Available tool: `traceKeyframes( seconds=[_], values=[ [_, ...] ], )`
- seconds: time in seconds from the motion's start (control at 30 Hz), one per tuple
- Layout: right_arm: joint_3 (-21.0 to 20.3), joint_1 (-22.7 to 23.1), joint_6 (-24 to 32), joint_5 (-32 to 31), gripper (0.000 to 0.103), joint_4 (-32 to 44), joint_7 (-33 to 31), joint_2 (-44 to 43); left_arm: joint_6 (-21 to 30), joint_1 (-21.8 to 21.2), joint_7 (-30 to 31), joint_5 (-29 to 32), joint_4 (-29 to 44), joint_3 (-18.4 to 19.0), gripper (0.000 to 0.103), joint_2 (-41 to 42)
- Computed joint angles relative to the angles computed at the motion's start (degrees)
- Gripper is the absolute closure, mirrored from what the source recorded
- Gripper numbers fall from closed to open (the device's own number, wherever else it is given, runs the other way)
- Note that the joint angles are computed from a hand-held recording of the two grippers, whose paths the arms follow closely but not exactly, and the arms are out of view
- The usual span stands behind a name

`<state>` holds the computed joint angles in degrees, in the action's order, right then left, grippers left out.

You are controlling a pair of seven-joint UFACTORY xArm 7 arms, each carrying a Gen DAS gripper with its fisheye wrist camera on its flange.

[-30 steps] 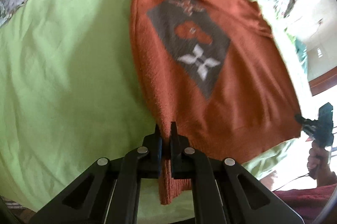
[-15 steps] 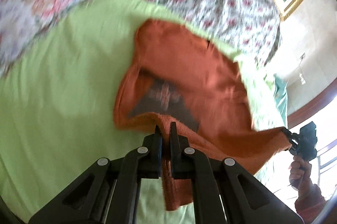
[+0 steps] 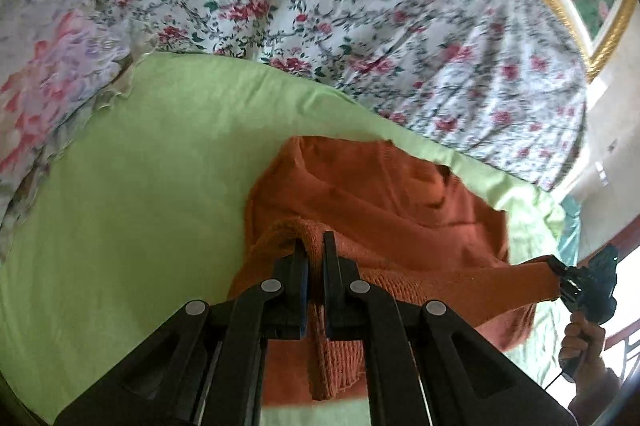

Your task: Fold small clothes

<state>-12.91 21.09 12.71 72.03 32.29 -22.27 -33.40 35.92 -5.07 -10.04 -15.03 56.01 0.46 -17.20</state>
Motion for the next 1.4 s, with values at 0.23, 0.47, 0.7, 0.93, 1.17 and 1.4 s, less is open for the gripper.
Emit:
traceKeyframes(
  seconds=[0.23, 0.47, 0.7, 0.93, 1.17, 1.4],
  values=[
    [-2.3, -1.4, 3.8, 6.0, 0.094, 9.7, -5.6, 16.2, -2.1, 1.8, -1.4, 1.2, 6.4, -0.2, 0.100, 12.9],
    [0.2, -7.0, 7.8, 6.5, 0.091, 14.8, -4.3, 24.4, -2.2, 3.0, -2.8, 3.7, 9.9, -1.2, 0.097, 20.3],
    [3.9, -13.1, 9.4, 6.2, 0.069, 11.3, -3.6, 19.3, 0.5, 3.1, 0.7, 3.9, 5.4, -1.9, 0.079, 13.1],
    [9.3, -9.6, 5.3, -6.1, 0.060, 5.1, -1.5, 9.6, 5.7, -5.5, 13.6, -4.8, 0.1, -4.2, 0.078, 8.4],
    [14.8, -9.3, 14.2, -36.2, 0.062, 13.8, 7.2, 21.5, 5.9, -5.7, 12.8, 1.7, 8.0, -5.2, 0.080, 18.4],
    [14.5, -16.0, 2.8, -45.2, 0.073, 19.9, 19.3, 29.6, 5.7, -4.5, -1.4, 17.2, 25.4, -2.3, 0.084, 31.5]
  ],
)
